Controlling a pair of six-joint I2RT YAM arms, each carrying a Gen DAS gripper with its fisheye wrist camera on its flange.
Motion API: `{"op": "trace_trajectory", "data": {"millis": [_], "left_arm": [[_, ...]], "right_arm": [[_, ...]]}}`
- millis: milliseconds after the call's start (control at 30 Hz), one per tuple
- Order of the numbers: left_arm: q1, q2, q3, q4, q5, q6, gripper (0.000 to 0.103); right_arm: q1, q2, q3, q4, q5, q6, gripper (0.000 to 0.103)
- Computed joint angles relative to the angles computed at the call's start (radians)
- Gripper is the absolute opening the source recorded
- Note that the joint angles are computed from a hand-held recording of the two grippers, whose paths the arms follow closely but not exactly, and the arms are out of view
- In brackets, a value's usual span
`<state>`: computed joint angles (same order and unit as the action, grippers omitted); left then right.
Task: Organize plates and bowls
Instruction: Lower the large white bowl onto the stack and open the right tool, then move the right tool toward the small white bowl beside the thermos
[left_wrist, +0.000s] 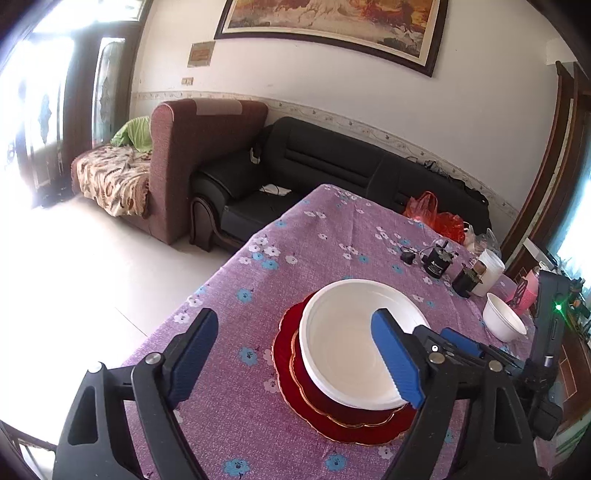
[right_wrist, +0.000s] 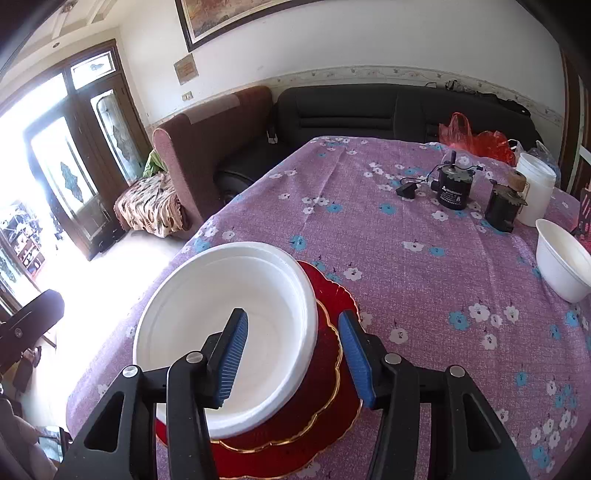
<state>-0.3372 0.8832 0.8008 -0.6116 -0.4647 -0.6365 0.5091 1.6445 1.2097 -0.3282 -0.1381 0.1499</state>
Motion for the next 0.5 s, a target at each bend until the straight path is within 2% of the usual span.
{"op": "trace_trajectory", "data": {"millis": [133, 233, 300, 400, 500], "left_arm": [[-0.176, -0.004, 0.033, -0.084, -0.227, -0.073, 0.094], [-0.303, 0.029, 0.063, -0.151, -0.353, -0.136, 0.096], [-0.364, 0.048, 0.073, -0.172, -0.372, -0.164, 0.096], [-0.416, 0.084, 0.079, -0.160, -0.339, -0.176, 0.096], [-0.469, 0.137, 0.092, -0.145, -0.324, -0.197, 0.096]], "right_arm": [[-0.009, -0.130, -0.120, 0.032, 0.015, -0.018, 0.064], [-0.020, -0.248, -0.237, 0.062, 0.031, -0.039, 0.068], [-0.031, -0.326, -0.310, 0.080, 0.043, -0.053, 0.071], [-0.058, -0.436, -0.409, 0.089, 0.048, -0.071, 0.078], [-0.116, -0.514, -0.477, 0.059, 0.010, -0.104, 0.079]]}}
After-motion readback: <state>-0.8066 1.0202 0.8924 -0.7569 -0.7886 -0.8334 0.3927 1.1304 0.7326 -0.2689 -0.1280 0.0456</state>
